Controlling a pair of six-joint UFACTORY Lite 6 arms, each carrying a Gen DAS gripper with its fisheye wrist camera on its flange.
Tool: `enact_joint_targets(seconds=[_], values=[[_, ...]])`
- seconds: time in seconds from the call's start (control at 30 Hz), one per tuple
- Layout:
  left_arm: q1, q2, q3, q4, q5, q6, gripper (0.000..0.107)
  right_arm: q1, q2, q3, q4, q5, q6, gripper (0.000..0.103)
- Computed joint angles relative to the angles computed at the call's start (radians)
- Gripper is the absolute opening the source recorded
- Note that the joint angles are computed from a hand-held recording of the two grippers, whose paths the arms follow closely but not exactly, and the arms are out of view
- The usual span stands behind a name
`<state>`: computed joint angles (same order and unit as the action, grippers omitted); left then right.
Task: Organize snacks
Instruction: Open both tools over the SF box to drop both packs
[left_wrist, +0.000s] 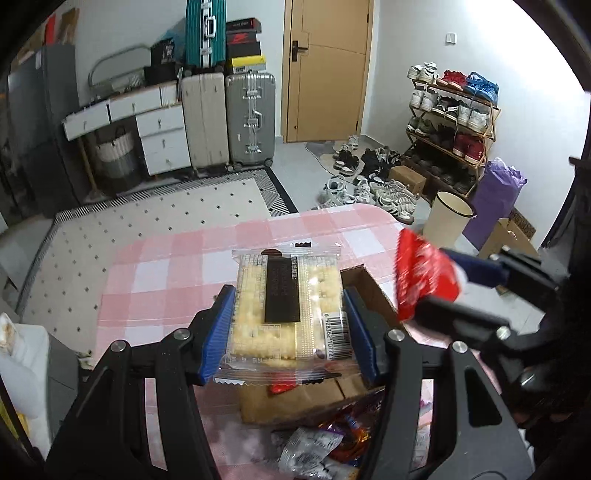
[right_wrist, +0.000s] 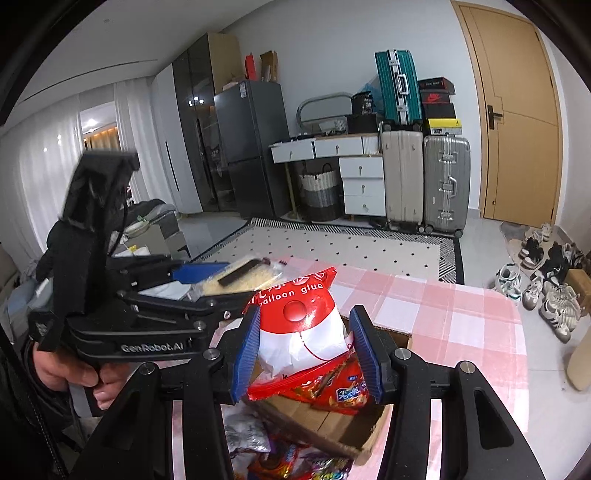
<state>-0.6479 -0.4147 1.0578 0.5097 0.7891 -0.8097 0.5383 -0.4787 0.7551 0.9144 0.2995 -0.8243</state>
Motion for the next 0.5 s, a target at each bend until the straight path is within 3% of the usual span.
enact_joint_targets(seconds=[0.2,0.43,0.5], values=[[0.161,0.126,-0.008,-0.178,-0.15,0.178,0.055,-0.036,0.195,0.065,0.292,-0.008,-0.3,0.049],[0.242,0.167,-0.116,-0.31,-0.3,0.3,0.055,-0.05,0.366,0.118,0.558,-0.018,-0.575,0.05],[0.279,0.171,-0.136,-0.413,-0.339,0.39,0.055,-0.045,0.369,0.097,0.637,-0.028,-0.65,0.053]])
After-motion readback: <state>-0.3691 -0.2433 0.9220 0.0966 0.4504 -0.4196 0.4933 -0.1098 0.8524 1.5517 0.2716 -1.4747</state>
